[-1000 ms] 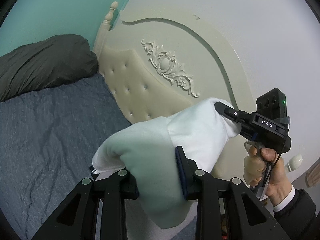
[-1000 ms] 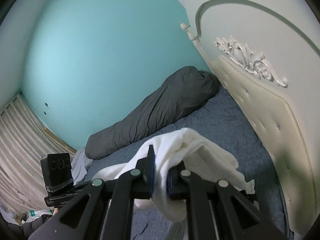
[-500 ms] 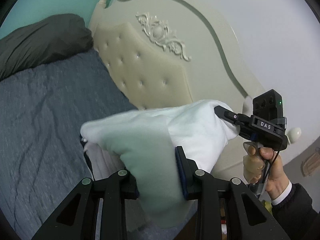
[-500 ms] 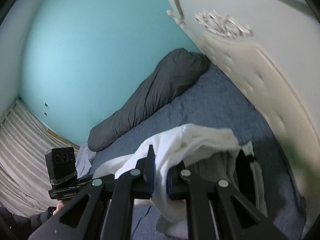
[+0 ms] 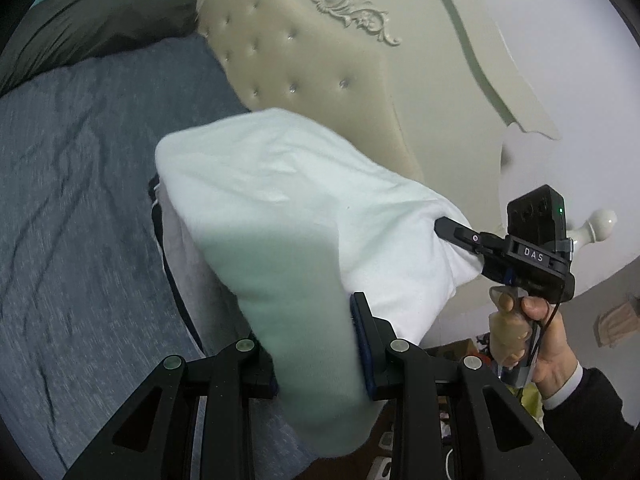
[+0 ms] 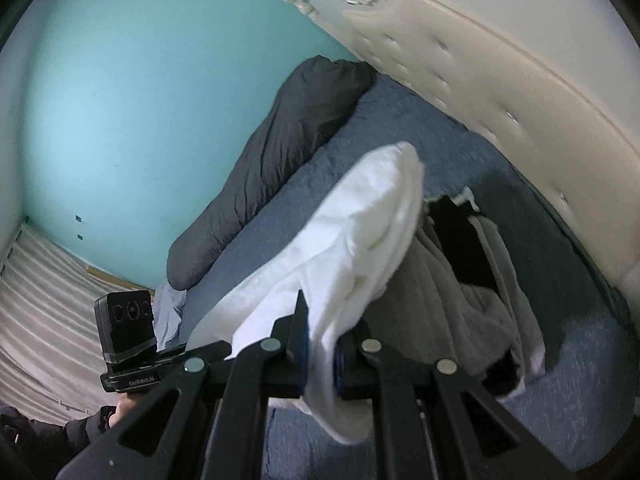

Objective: Fold clothes
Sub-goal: 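Carry the held white shirt with both grippers over the stack of folded clothes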

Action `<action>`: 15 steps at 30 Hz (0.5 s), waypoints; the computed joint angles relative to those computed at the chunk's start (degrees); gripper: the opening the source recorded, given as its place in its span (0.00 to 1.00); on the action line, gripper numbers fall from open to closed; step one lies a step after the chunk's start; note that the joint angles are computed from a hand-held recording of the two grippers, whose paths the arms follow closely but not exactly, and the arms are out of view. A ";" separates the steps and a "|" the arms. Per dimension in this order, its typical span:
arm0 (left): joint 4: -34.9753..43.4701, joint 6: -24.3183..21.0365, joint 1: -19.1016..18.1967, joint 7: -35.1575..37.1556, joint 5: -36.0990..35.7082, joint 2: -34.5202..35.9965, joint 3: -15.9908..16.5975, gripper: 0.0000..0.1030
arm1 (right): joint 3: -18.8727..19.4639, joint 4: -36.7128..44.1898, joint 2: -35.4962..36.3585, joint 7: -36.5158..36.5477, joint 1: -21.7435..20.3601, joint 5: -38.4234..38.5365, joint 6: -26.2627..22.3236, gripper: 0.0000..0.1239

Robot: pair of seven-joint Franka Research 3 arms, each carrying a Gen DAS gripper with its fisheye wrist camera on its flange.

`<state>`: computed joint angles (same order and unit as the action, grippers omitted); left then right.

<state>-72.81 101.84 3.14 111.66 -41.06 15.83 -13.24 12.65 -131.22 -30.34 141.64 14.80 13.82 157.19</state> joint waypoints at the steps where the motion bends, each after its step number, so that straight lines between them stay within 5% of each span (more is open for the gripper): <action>1: -0.85 0.23 0.02 -0.02 -0.20 -0.35 -0.01 0.30 | 0.19 -0.74 -0.45 0.45 -0.01 0.14 0.11 0.07; 15: -8.20 1.11 -0.29 1.09 -1.28 -2.47 1.18 0.32 | 2.13 -7.67 -3.96 4.87 -0.14 -0.39 0.31 0.07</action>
<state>-81.01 102.95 2.85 112.75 -42.34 13.36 -12.07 14.78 -138.89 -34.30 146.50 14.66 13.43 157.51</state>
